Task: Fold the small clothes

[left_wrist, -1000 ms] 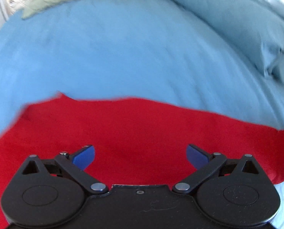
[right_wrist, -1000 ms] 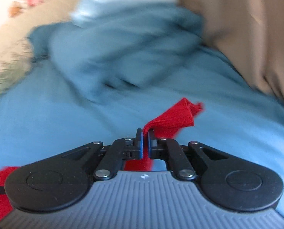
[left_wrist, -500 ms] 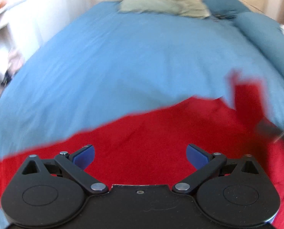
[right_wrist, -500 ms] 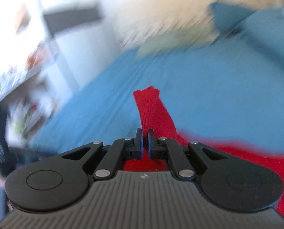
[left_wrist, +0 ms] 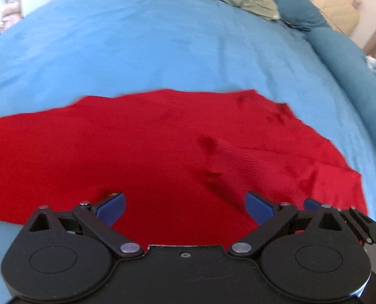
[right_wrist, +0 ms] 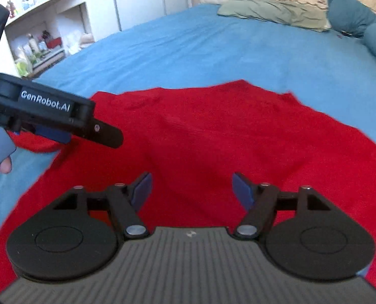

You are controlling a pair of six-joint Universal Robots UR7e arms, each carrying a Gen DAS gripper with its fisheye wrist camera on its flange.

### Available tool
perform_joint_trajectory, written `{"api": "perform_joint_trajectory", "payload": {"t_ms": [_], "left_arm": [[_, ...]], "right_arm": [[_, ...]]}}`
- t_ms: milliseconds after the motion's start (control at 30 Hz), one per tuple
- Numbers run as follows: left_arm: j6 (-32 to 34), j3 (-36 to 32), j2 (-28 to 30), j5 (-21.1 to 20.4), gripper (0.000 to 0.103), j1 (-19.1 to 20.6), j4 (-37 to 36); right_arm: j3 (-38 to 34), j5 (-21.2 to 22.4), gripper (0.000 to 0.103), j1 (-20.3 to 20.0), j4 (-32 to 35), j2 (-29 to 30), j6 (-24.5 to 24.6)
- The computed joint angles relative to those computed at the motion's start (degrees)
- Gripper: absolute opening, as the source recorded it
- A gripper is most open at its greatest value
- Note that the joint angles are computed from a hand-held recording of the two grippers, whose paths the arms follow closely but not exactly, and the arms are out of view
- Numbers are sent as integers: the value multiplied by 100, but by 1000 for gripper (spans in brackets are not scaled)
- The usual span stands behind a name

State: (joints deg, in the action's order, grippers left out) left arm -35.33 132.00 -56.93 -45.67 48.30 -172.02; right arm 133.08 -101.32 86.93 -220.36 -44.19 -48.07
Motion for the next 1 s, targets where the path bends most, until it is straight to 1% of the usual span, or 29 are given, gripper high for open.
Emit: {"api": "perform_joint_trajectory", "payload": {"t_ms": [33,100,133,167,200,233,267,333,367,400,433,467,533,567,633,667,733,800,833,867,900,933,967,1000], "left_arm": [[69,-65,124,-47,97,-23,-86],[237,-221,390,-173,83,-31,-245],[264,-249,460,-236,79,-30,-286],[267,-356,605,-277,74,-11,-307],[248,-439,725,-277,70,5,-321],[172,-471,788,-244,68,-13,-299],[130,-529,891,-199,62,-9,-328],[47,-627,1076,-5,55,-25,-362],[-10,-652,1125,112,42,-49,-339],[-80,-672,1154,242,19,-74,-259],[-125,-706,1192,370,7,-95,-199],[-117,-721,1214,440,4,-110,-224],[18,-719,1235,609,4,-171,-444],[170,-746,1299,808,4,-240,-627],[724,-718,1360,1179,4,-426,-1262],[1087,-676,1380,1407,4,-541,-1691],[1608,-589,1407,1893,4,-713,-2289],[1820,-448,1403,2346,4,-787,-2705],[1791,-355,1391,2514,4,-777,-2828],[1611,-232,1343,2663,4,-739,-2815],[1306,-136,1266,2694,4,-666,-2617],[902,-25,1143,2628,4,-570,-2314],[587,92,1071,2532,4,-469,-2159],[468,189,1072,2448,5,-400,-2204]], "right_arm": [[99,-40,86,-60,-37,-135,3],[234,-195,88,-141,-181,-335,17],[341,-262,89,-205,-321,-450,-6],[449,-337,92,-259,-474,-563,-24],[553,-428,96,-334,-730,-621,-30],[666,-552,97,-416,-1051,-663,36],[769,-658,99,-504,-1377,-665,108],[990,-832,99,-750,-2043,-671,126],[1055,-955,99,-869,-2357,-634,88],[1107,-1079,99,-995,-2588,-628,59],[1138,-1175,99,-1117,-2682,-653,68],[1141,-1250,99,-1222,-2662,-719,113],[1139,-1240,99,-1448,-2647,-822,189],[1092,-1260,99,-1508,-2792,-776,158],[919,-1339,99,-1543,-3078,-613,49],[834,-1317,99,-1543,-3015,-616,30],[671,-1321,99,-1451,-2952,-512,-37],[452,-1283,99,-1401,-2852,-394,-192],[276,-1392,99,-1279,-2744,-318,-207],[234,-1407,99,-1263,-2709,-291,-196],[151,-1429,98,-1239,-2609,-276,-135],[33,-1479,98,-1214,-2502,-258,-60],[-26,-1549,98,-1210,-2471,-273,20],[-122,-1706,103,-1198,-2512,-261,148]]}}
